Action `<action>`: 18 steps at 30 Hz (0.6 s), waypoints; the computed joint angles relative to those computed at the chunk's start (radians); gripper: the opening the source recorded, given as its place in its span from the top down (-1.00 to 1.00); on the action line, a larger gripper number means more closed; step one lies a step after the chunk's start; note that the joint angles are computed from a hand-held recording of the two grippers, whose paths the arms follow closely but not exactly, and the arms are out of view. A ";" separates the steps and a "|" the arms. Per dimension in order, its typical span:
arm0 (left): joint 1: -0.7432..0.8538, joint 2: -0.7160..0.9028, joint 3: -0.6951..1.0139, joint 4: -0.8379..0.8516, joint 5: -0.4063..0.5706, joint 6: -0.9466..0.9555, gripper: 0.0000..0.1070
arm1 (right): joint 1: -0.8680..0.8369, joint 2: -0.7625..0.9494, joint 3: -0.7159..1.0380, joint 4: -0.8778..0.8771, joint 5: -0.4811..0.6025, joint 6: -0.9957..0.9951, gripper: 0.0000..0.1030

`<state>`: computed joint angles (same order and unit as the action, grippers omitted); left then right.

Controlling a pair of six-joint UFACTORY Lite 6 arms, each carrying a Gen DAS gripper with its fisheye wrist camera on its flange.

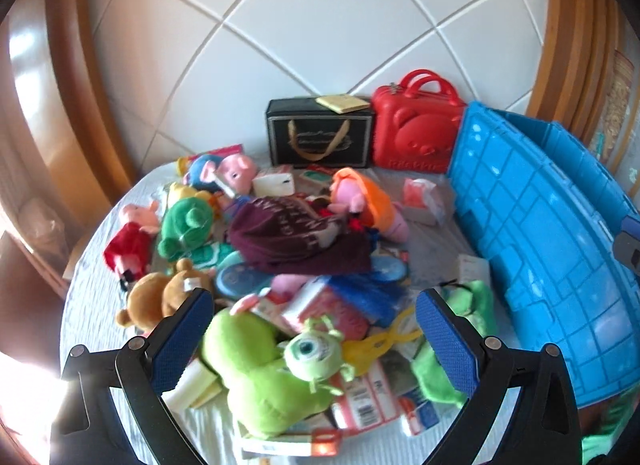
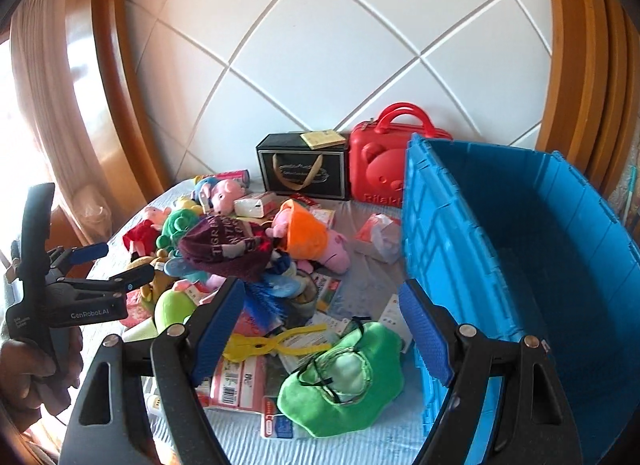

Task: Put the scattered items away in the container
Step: 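Move both tools back to the pile on the table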

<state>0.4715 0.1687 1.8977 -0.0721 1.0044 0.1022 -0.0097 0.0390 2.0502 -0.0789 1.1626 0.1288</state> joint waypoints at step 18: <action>0.619 0.053 -0.439 -0.292 -0.169 0.721 -0.91 | 0.436 0.250 -0.244 -0.173 -0.215 0.394 -0.54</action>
<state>1.0909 0.2215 1.4589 -0.3644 0.8357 0.8231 0.4267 0.2891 1.8062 -0.2523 0.9481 0.5226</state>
